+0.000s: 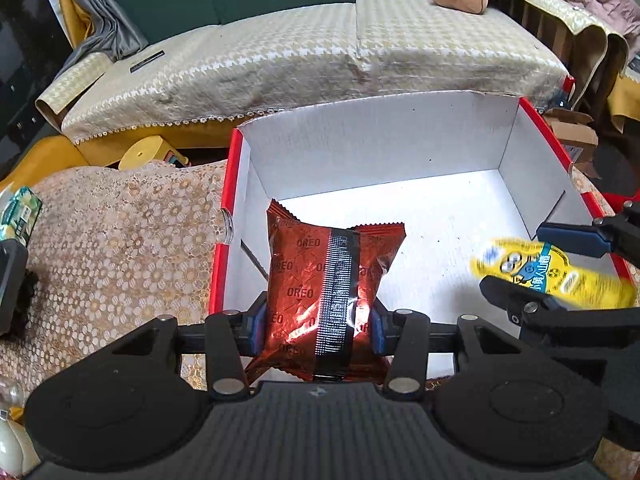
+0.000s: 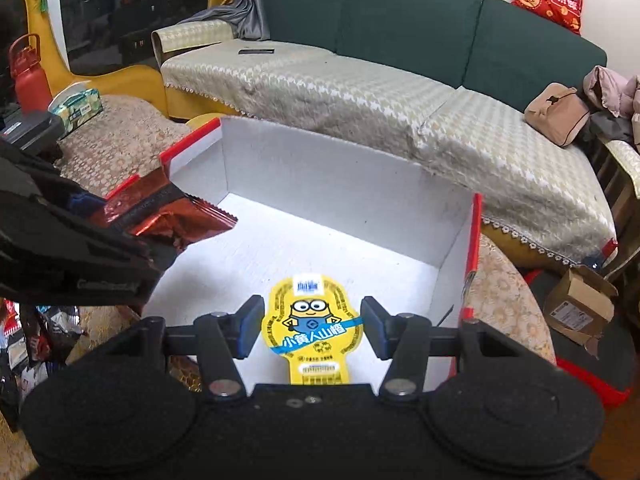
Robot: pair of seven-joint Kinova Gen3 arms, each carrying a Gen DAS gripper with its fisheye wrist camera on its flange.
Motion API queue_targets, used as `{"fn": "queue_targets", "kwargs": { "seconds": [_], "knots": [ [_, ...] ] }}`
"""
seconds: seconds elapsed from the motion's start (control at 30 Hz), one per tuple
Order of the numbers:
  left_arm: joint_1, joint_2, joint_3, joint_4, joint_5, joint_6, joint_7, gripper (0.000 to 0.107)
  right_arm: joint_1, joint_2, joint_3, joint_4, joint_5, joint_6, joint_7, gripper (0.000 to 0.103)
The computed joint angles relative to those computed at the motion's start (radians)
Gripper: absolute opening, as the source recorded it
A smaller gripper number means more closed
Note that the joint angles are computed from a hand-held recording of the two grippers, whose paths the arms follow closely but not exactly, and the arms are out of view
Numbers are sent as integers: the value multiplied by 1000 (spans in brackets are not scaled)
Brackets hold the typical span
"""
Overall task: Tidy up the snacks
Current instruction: 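Lower both packets into the red box and open both grippers, then grasp the blue cookie packet with the left gripper while the right gripper grasps the pale green packet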
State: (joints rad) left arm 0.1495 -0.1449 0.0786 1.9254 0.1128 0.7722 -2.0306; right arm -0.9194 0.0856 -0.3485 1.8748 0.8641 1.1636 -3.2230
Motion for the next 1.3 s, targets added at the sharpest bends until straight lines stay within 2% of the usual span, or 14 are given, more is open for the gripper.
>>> {"fn": "queue_targets", "kwargs": {
  "seconds": [0.07, 0.2, 0.43, 0.67, 0.7, 0.73, 0.77, 0.87, 0.97, 1.2, 1.3],
  "knots": [
    [-1, 1, -16, -6, 30, 13, -20, 48, 5, -10, 1, 11, -3, -22, -3, 52],
    [-11, -15, -27, -7, 59, 18, -23, 63, 0, -16, -10, 10, 9, -18, -10, 52],
    [-27, -63, -74, -16, 123, 60, -84, 63, -19, -18, -23, -20, 0, 28, -2, 55],
    [-53, -131, -149, -21, 185, 123, -169, 66, -69, -18, -53, -67, 16, 121, -36, 60],
    [-56, -141, -160, -21, 194, 132, -183, 67, -77, -19, -57, -71, 19, 133, -40, 62],
    [-59, -155, -173, -21, 204, 145, -198, 68, -89, -17, -63, -80, 25, 151, -43, 79],
    [-62, -166, -186, -21, 213, 157, -213, 68, -102, -12, -69, -88, 33, 170, -48, 103],
    [-71, -198, -227, -27, 241, 199, -254, 70, -138, 0, -79, -110, 56, 212, -54, 102],
    [-81, -232, -278, -29, 271, 240, -299, 76, -176, 10, -85, -132, 73, 249, -62, 103],
    [-111, -296, -441, -35, 328, 349, -438, 86, -271, 32, -102, -164, 116, 320, -150, 103],
    [-129, -309, -517, -44, 346, 400, -495, 87, -311, 51, -101, -184, 128, 345, -187, 103]
  ]
}}
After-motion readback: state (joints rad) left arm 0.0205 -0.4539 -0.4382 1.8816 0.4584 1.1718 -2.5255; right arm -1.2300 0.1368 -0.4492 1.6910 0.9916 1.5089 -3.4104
